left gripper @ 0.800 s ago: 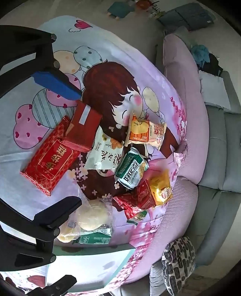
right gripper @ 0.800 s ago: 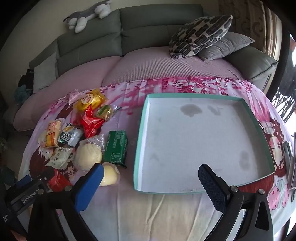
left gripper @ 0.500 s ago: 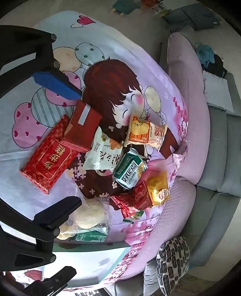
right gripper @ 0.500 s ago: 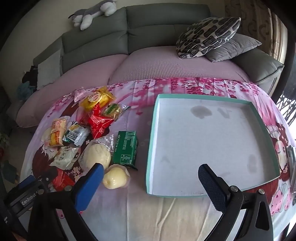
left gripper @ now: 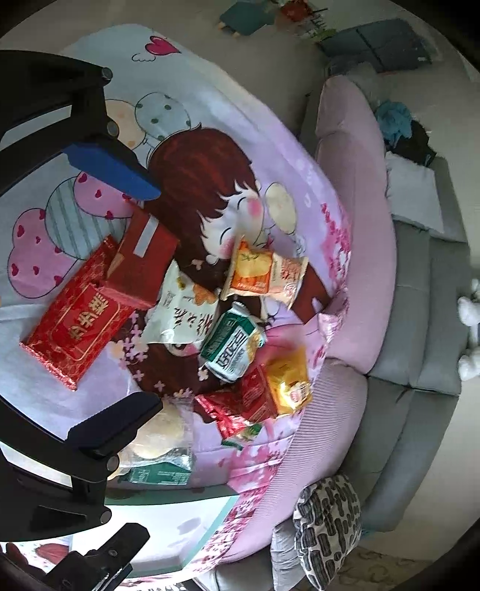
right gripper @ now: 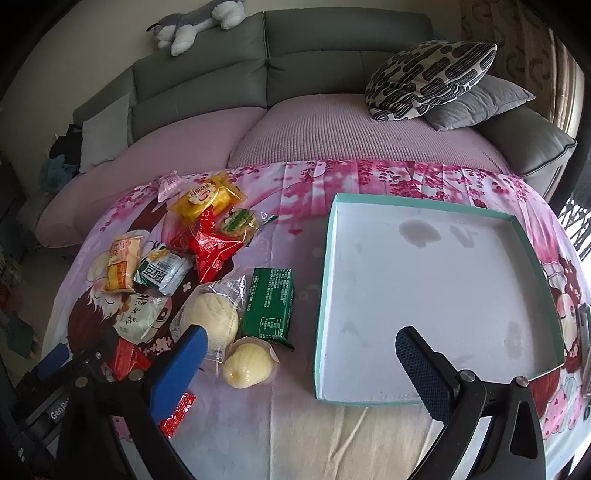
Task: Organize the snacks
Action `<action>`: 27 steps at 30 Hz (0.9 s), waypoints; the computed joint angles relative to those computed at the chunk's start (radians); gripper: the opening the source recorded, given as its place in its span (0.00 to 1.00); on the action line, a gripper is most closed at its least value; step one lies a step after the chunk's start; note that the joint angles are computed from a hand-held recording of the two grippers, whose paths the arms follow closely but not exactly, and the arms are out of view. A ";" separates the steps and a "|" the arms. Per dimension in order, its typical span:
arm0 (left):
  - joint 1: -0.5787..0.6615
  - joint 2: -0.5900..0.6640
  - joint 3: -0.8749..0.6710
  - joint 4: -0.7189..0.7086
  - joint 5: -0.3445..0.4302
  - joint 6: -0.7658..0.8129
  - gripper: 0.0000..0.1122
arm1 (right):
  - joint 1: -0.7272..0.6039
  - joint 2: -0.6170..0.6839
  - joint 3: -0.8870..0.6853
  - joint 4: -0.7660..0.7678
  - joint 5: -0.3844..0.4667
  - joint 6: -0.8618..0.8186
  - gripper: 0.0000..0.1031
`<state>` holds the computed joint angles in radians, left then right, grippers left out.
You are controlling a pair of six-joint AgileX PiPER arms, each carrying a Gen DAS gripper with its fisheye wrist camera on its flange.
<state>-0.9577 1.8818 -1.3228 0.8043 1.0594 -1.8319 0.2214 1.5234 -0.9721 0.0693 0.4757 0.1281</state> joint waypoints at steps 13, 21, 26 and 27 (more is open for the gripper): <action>0.035 -0.017 -0.003 -0.091 -0.023 0.058 0.92 | 0.018 0.044 -0.032 -0.013 -0.009 0.025 1.00; 0.026 -0.010 -0.015 -0.081 -0.032 0.076 0.92 | 0.009 0.051 -0.012 0.019 -0.030 -0.007 1.00; 0.027 0.010 -0.043 -0.090 0.013 0.121 0.92 | -0.001 0.049 -0.005 0.046 -0.034 -0.031 1.00; 0.030 0.016 -0.051 -0.098 0.025 0.133 0.92 | -0.003 0.050 -0.004 0.055 -0.033 -0.040 1.00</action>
<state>-0.9275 1.8982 -1.3738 0.7064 1.0847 -1.6985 0.2189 1.5737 -0.9762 0.1244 0.4427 0.0878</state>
